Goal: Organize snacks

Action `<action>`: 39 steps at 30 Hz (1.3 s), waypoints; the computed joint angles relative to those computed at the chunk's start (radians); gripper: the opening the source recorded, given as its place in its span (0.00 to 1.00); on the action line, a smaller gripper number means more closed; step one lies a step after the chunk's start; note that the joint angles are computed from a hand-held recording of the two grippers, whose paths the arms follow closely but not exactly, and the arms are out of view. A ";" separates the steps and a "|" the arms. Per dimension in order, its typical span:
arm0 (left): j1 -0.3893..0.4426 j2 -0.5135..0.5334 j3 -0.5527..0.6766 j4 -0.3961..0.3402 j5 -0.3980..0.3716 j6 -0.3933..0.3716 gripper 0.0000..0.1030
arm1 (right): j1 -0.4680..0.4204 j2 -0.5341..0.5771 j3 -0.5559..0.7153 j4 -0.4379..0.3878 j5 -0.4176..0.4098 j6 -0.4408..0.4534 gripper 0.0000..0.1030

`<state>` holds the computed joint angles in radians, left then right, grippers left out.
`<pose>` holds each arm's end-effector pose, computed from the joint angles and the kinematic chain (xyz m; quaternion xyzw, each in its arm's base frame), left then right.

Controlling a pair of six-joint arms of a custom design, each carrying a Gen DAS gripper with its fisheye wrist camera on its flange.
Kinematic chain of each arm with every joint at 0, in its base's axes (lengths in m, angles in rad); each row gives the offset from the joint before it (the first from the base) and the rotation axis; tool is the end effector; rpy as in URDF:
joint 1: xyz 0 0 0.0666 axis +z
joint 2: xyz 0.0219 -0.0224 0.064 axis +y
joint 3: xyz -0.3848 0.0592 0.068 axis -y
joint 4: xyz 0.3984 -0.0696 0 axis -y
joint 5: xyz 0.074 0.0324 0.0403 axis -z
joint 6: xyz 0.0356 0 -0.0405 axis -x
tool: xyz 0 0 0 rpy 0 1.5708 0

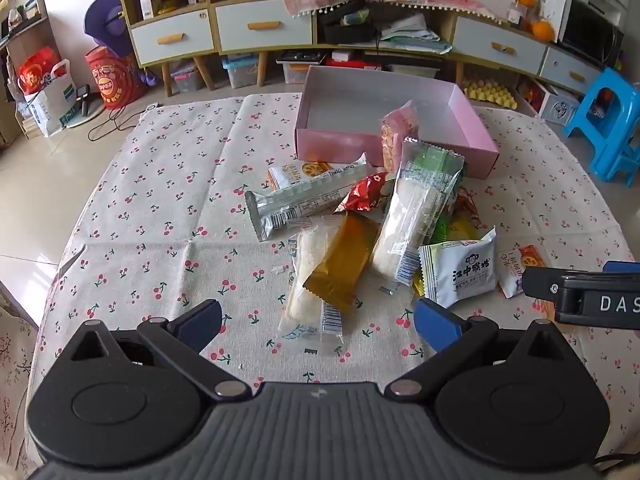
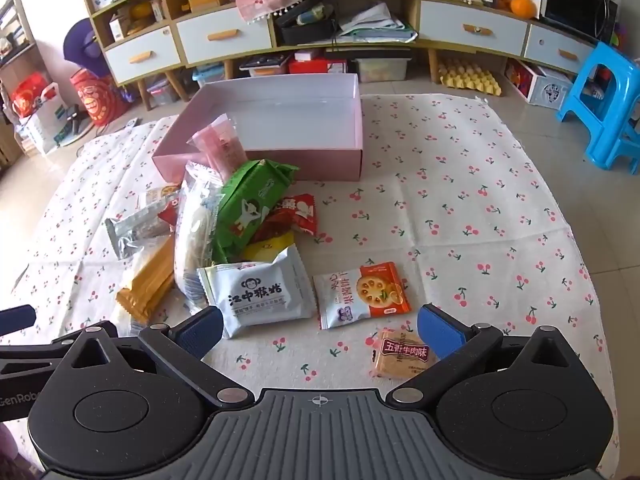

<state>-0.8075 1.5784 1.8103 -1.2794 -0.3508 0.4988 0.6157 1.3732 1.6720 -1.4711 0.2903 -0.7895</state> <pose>0.3778 -0.3777 0.5133 0.1016 0.9468 -0.0209 0.3047 0.3617 0.2429 0.5388 0.1127 0.9638 0.0184 0.2411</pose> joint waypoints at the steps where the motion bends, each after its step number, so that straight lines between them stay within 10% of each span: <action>1: 0.001 0.000 0.000 0.001 0.001 0.000 1.00 | 0.001 0.000 0.000 0.001 0.001 -0.003 1.00; 39: 0.011 0.001 -0.003 -0.012 -0.003 0.018 1.00 | 0.012 0.010 0.003 -0.013 -0.017 -0.002 1.00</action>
<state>-0.7963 1.5792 1.8076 -1.2910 -0.3533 0.5169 0.6277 1.3828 1.6752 -1.4838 0.2735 -0.7917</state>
